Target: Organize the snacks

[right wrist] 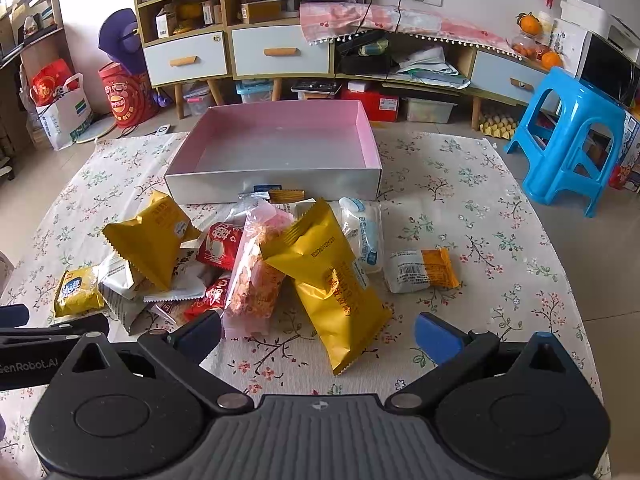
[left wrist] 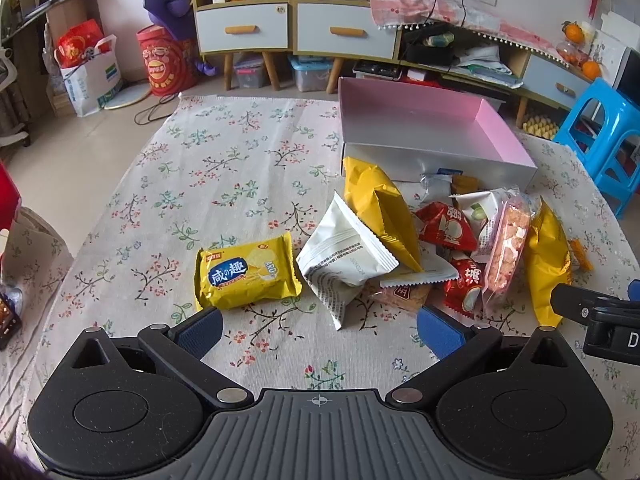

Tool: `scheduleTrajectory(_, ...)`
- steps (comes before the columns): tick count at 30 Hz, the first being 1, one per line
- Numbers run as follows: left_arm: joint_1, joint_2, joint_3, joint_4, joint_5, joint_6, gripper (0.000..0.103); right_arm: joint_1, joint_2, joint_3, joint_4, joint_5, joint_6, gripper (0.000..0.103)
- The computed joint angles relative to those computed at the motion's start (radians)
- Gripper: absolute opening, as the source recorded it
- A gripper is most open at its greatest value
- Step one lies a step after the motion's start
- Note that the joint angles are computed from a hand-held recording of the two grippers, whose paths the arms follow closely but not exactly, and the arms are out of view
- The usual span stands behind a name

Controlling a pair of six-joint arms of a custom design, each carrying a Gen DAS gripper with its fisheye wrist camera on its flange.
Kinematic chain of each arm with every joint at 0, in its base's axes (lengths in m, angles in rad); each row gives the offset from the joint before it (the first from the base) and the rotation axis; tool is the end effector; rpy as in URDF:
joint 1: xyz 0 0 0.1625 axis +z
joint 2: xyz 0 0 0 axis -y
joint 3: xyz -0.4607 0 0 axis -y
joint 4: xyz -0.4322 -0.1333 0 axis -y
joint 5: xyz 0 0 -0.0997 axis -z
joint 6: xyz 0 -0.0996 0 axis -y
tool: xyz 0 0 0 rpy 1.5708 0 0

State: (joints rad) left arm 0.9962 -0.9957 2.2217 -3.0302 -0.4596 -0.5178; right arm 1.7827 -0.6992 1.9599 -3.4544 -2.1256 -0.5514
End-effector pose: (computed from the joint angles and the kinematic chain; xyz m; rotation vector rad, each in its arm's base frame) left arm -0.0870 -0.5439 0.1224 -0.0949 2.1419 -0.9038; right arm 0.2083 -0.5841 0.0368 0.6961 -2.3305 0.6520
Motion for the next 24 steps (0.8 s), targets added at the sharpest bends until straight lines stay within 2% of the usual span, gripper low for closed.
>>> scheduleTrajectory(24, 0.003, 0.001, 0.000, 0.011, -0.008, -0.011, 0.103, 0.000, -0.003, 0.006, -0.003, 0.015, 0.007, 0.094)
